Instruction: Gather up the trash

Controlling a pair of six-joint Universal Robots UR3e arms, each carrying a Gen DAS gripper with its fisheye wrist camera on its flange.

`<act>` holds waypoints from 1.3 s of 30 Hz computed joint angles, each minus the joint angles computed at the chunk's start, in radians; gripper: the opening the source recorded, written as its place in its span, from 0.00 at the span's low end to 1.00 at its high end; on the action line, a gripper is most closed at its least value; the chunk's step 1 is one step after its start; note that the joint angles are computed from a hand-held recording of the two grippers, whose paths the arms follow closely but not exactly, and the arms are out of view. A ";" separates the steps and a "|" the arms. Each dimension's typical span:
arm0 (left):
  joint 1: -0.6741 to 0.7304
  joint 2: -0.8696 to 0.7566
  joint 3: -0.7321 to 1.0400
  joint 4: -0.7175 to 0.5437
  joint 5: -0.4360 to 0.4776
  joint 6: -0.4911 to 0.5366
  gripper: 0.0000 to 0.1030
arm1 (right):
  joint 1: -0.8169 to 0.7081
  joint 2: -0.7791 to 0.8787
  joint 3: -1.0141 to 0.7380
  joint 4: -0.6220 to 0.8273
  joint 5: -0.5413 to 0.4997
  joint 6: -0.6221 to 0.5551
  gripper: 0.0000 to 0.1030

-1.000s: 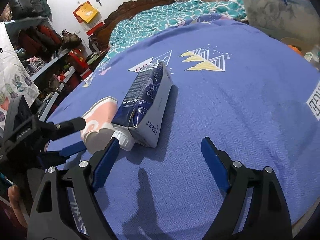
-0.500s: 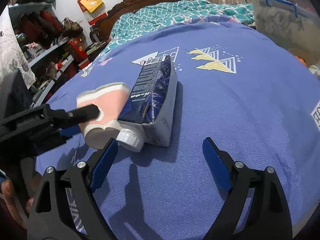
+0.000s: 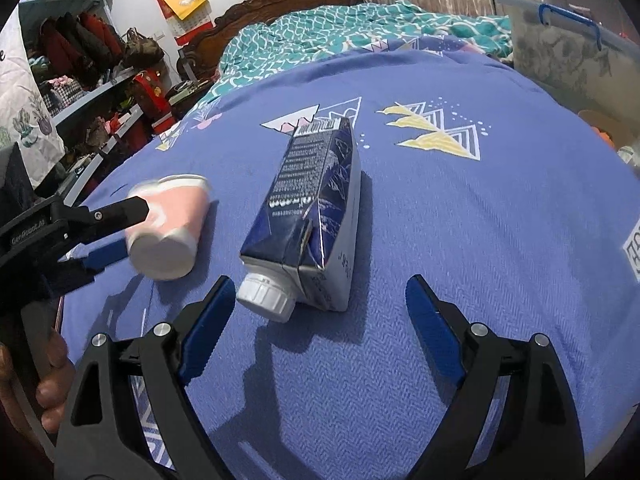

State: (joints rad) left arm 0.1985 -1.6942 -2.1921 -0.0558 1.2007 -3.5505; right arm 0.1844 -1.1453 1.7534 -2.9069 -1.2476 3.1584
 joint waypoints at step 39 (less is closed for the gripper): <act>-0.424 -0.259 0.443 -0.165 0.448 0.120 0.51 | -0.137 -0.102 0.188 -0.190 0.046 -0.067 0.54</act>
